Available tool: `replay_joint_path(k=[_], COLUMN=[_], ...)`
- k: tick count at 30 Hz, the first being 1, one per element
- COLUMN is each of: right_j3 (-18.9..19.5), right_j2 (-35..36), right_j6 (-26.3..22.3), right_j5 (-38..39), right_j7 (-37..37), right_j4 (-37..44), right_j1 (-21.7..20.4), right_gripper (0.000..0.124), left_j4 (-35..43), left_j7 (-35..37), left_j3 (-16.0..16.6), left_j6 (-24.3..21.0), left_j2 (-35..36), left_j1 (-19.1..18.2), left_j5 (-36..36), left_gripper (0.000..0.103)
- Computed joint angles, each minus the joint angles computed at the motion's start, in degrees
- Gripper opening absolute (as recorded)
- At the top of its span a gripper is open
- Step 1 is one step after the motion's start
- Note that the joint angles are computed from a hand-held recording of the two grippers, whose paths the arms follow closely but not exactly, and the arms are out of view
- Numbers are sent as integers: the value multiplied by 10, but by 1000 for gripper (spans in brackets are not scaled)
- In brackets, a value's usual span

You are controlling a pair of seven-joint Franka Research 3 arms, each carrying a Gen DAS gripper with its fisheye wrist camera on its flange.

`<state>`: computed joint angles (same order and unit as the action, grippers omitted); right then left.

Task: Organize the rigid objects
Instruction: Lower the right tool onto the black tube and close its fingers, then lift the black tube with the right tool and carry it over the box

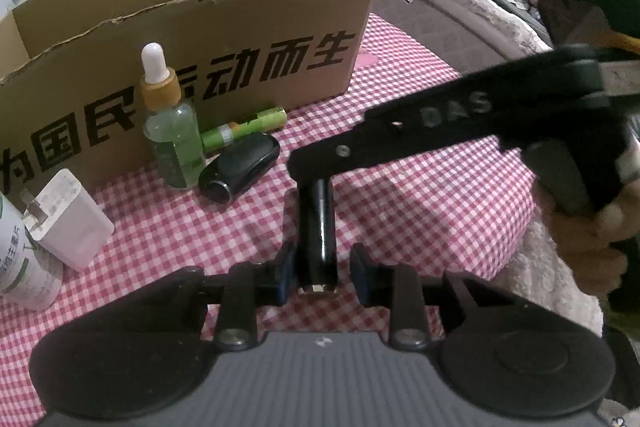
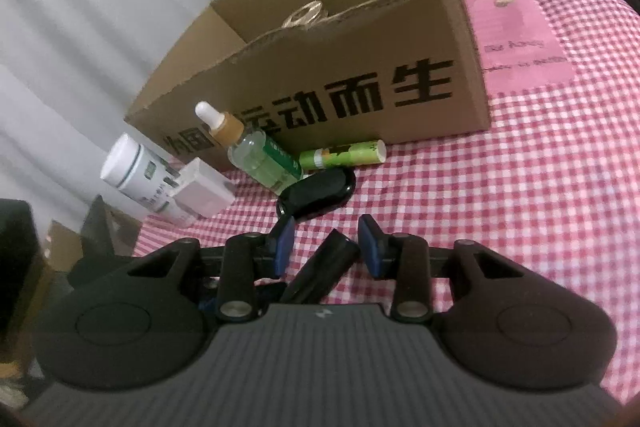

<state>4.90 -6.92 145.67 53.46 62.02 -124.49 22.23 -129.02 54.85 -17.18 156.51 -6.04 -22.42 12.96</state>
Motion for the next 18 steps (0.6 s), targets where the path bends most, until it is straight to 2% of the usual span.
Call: replay_joint_path(k=[7, 18], right_j3=[-9, -5], right_j2=[-15, -3], right_j6=[-32, -43], right_j5=[24, 34], right_j7=[3, -2], right_j4=[-17, -11], right_j1=[-4, -2], right_gripper=[35, 30], left_j4=[28, 48], left_j7=[-8, -40], left_j3=[-4, -5], left_j6=[-28, -54], left_j2=[17, 29], left_j1=[1, 0], left_j5=[22, 55], left_gripper=[31, 27])
